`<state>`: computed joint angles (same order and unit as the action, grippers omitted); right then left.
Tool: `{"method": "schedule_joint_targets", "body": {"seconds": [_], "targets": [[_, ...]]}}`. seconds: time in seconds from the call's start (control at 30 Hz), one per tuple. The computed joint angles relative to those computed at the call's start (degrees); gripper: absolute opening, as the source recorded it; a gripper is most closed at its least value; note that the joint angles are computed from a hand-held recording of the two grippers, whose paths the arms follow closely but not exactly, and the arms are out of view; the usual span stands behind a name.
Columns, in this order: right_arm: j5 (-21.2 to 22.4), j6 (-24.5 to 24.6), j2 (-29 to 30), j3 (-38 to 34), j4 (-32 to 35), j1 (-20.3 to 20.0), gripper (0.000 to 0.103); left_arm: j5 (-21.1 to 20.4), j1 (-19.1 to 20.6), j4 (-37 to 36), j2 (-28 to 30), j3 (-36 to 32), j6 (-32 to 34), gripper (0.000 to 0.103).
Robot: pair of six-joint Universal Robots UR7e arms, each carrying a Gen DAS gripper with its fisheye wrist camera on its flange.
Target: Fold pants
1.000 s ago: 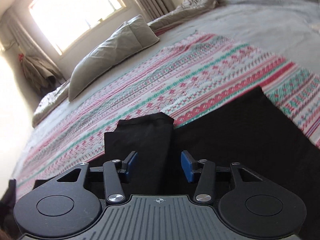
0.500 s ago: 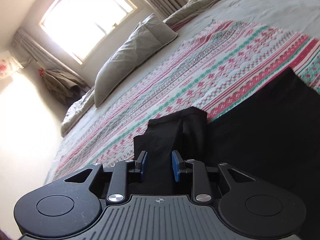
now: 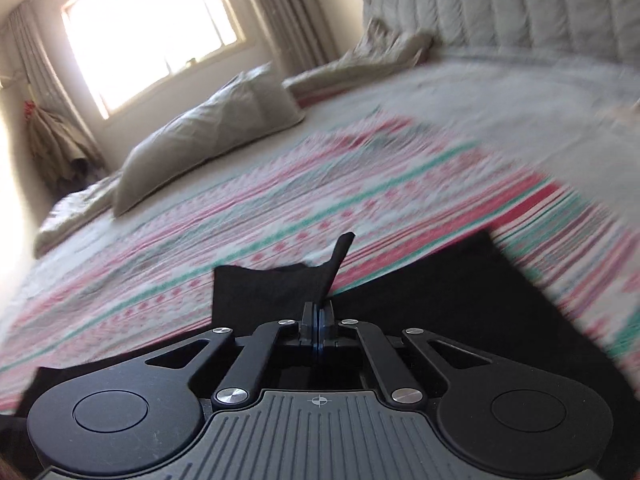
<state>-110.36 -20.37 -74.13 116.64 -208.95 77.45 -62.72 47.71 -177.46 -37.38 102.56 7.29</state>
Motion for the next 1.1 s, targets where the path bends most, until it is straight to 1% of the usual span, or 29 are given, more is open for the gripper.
{"method": "schedule_joint_targets", "body": {"seconds": [0.07, 0.13, 0.23, 0.33, 0.37, 0.43, 0.5, 0.53, 0.57, 0.7, 0.77, 0.83, 0.9, 0.97, 1.03, 1.1], "targets": [[-3.96, -1.48, -1.44, 1.80, -2.91, 0.26, 0.000, -0.70, 0.08, -0.15, -0.47, 0.65, 1.08, 0.078], [-7.51, -2.45, -3.05, 3.44, -3.77, 0.12, 0.000, -1.41, 0.04, -0.18, -0.93, 1.39, 2.68, 0.077], [-12.51, -3.36, -4.88, 5.78, -3.94, -0.68, 0.000, -2.92, -0.10, -0.77, -1.65, 2.72, 6.98, 0.075], [-14.34, -4.02, -5.98, 8.16, -5.96, -2.34, 0.000, -5.80, -0.02, -1.21, -2.70, 4.24, 12.03, 0.073], [-14.31, -3.65, -6.36, 8.81, -6.26, -2.93, 0.000, -6.73, 0.03, -1.47, -3.02, 4.74, 13.51, 0.072], [-12.31, -2.31, -8.09, 10.49, -5.52, -4.42, 0.000, -8.21, 0.08, -2.15, -3.56, 5.77, 16.08, 0.068], [-10.89, -1.64, -8.95, 11.64, -5.62, -5.36, 0.000, -9.54, 0.27, -2.06, -4.08, 6.50, 18.08, 0.060], [-10.28, -1.50, -9.19, 12.01, -5.76, -5.67, 0.000, -9.98, 0.35, -1.92, -4.32, 6.81, 18.88, 0.059], [-9.75, -1.20, -9.28, 12.25, -5.84, -5.91, 0.000, -10.16, 0.33, -2.05, -4.52, 7.23, 19.71, 0.057], [-7.22, 0.62, -10.20, 13.01, -5.74, -6.42, 0.000, -10.08, -0.29, -3.84, -4.71, 9.04, 23.31, 0.054], [-5.97, 0.19, -10.72, 13.15, -6.38, -6.41, 0.000, -8.83, -0.77, -5.15, -4.23, 9.53, 25.13, 0.052], [-5.38, -0.37, -10.80, 13.02, -7.16, -6.27, 0.000, -6.54, -1.40, -7.70, -3.37, 10.06, 26.36, 0.041], [-5.02, -0.71, -10.93, 12.97, -7.32, -6.17, 0.000, -4.33, -1.87, -8.89, -2.43, 9.68, 26.56, 0.018], [-5.45, -1.13, -11.00, 12.88, -6.64, -6.08, 0.000, -3.46, -2.26, -10.71, -1.89, 9.74, 26.92, 0.005], [-6.35, -1.78, -11.07, 12.83, -5.50, -5.97, 0.000, -3.53, -2.48, -14.09, -1.95, 10.45, 28.56, 0.004], [-7.43, -2.75, -11.45, 13.05, -3.90, -5.94, 0.000, -4.49, -2.40, -14.76, -2.94, 10.86, 28.50, 0.004]]}}
